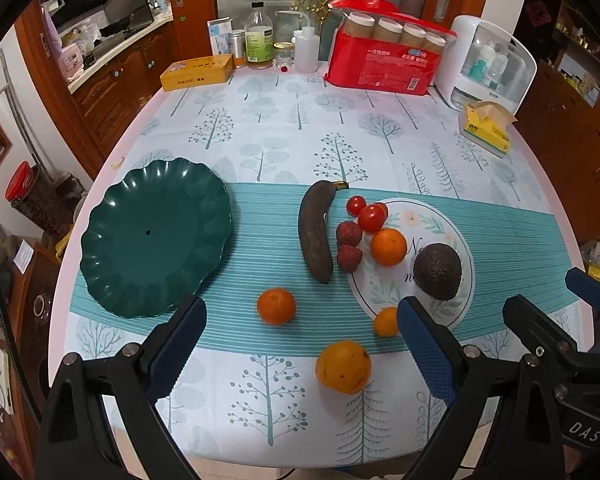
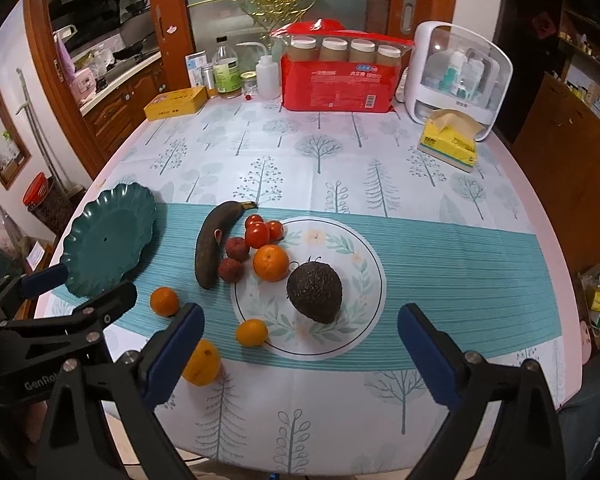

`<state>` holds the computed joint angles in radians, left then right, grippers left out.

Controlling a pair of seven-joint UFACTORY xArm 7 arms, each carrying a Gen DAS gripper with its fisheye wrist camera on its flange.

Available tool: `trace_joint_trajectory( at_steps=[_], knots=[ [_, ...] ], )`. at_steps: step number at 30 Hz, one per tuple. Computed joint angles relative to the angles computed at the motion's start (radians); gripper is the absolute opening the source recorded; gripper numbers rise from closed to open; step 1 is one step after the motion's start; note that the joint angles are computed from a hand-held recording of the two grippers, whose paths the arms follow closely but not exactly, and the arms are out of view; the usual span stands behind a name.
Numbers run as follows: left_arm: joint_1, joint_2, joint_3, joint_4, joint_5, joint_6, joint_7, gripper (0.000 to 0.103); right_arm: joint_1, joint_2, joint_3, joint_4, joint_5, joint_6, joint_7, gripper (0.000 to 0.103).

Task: Organize fruits

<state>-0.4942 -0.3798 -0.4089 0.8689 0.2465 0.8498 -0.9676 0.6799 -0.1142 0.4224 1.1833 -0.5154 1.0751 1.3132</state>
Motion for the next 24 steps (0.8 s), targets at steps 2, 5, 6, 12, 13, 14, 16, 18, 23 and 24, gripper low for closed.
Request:
trace_joint_trajectory(
  at_steps=[2,5,6,12,13,14,16,18,23,24],
  knots=[
    [0.003,0.022,-0.005,0.01,-0.001,0.003,-0.016,0.096,-0.003,-0.007,-0.011,-0.016,0.022,-0.02,-0.028,0.098],
    [-0.002,0.053,-0.006,0.021,-0.003,0.004,-0.041,0.096,-0.014,-0.019,-0.025,-0.045,0.064,-0.047,-0.073,0.098],
    [-0.005,0.067,-0.005,0.026,-0.005,0.006,-0.048,0.096,-0.019,-0.025,-0.03,-0.059,0.079,-0.058,-0.088,0.098],
    [-0.032,0.146,0.001,0.061,0.006,0.023,-0.103,0.096,-0.054,-0.046,-0.054,-0.13,0.169,-0.137,-0.184,0.097],
    [-0.037,0.16,0.003,0.066,0.008,0.026,-0.115,0.096,-0.06,-0.045,-0.059,-0.14,0.183,-0.152,-0.202,0.097],
    [-0.043,0.174,0.005,0.069,0.008,0.028,-0.129,0.096,-0.067,-0.044,-0.065,-0.151,0.196,-0.168,-0.222,0.097],
    [-0.055,0.19,0.015,0.067,-0.001,0.026,-0.146,0.096,-0.08,-0.04,-0.077,-0.173,0.228,-0.203,-0.263,0.097],
    [-0.066,0.201,0.024,0.057,-0.017,0.025,-0.166,0.096,-0.09,-0.032,-0.085,-0.19,0.253,-0.231,-0.296,0.097],
    [-0.082,0.214,0.046,0.0,-0.085,-0.009,-0.236,0.096,-0.112,0.006,-0.107,-0.222,0.304,-0.307,-0.39,0.097],
    [-0.084,0.212,0.049,-0.013,-0.096,-0.016,-0.249,0.096,-0.115,0.013,-0.11,-0.227,0.314,-0.317,-0.407,0.097]
  ],
)
